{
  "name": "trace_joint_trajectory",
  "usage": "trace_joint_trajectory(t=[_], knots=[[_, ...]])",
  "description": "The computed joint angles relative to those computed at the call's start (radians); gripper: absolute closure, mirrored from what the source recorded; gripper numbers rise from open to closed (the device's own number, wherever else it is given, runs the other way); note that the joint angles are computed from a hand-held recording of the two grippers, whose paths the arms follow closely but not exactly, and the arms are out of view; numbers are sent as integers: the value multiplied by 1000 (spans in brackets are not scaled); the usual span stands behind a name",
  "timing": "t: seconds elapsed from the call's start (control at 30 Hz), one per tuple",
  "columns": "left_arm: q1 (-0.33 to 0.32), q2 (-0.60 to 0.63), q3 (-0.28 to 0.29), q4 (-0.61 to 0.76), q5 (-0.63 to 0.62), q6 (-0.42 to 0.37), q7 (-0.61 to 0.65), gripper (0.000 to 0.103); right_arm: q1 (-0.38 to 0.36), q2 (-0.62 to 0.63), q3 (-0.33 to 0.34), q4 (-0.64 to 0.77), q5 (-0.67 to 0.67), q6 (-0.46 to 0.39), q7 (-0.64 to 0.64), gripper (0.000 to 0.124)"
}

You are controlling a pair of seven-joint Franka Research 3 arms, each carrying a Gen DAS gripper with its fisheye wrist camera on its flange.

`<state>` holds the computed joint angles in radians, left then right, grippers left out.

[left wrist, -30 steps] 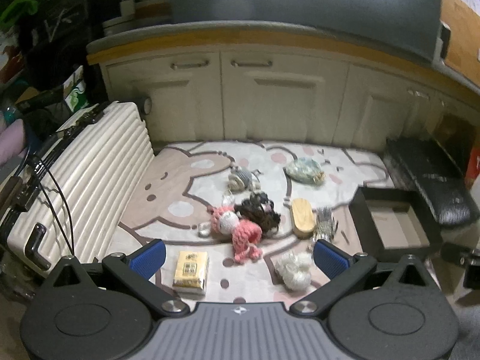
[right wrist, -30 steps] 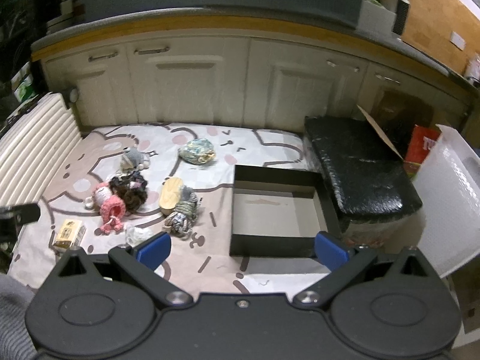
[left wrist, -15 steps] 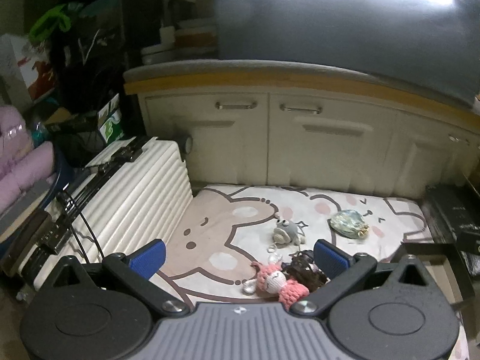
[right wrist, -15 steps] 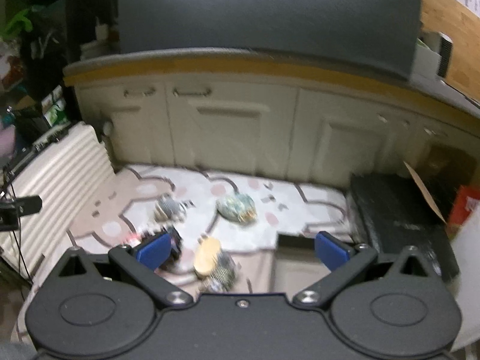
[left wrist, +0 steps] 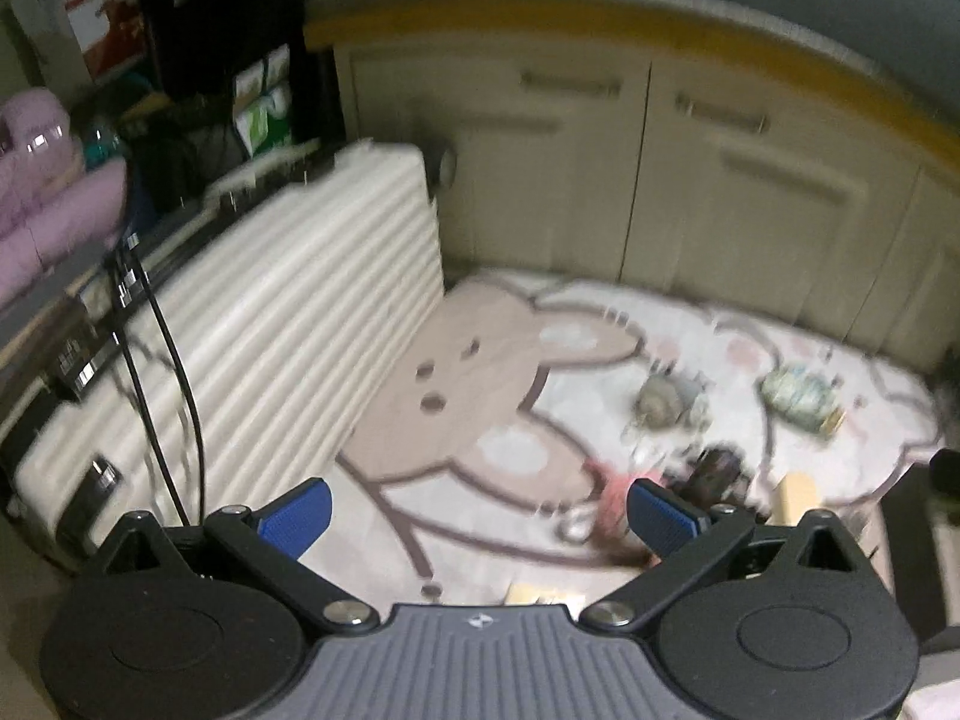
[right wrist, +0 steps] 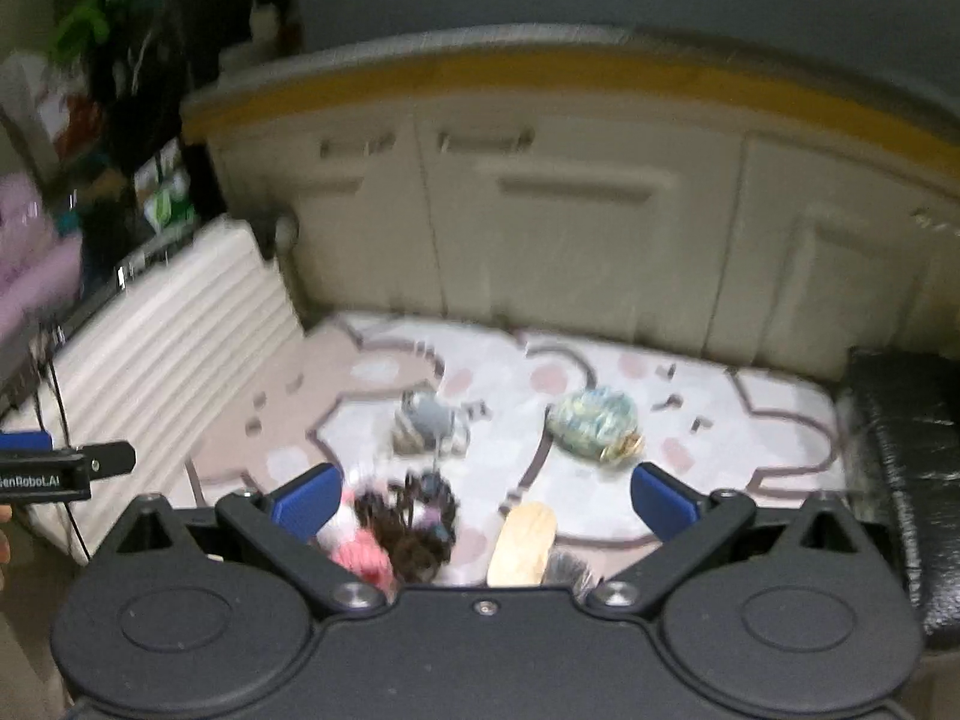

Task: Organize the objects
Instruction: 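Grasp the yellow tissue pack with the left tool while the right tool grasps the white yarn ball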

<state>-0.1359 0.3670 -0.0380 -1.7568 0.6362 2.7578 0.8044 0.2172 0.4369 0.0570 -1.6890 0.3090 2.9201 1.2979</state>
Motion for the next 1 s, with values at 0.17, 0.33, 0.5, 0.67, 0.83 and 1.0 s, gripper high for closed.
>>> trace_joint_trajectory(t=[0.17,0.33,0.5,0.67,0.83,1.0], knots=[[32,65,-45,26,-99,-60,109,0,-10,67,18,50,-3,-93,-29,21],[65,123,-88,44,-217,-59,245,0,-39,131,37,121,39,-262,-62,21],[59,179,-104,91,-292,-112,346,0,-42,189,32,183,41,-381,-99,35],[26,229,-88,156,-303,-204,389,5,-67,243,52,262,96,-500,-116,37],[31,258,-95,200,-342,-266,422,22,-52,273,41,310,86,-574,-122,45],[45,275,-105,223,-387,-289,430,38,-32,291,26,340,49,-641,-133,60]])
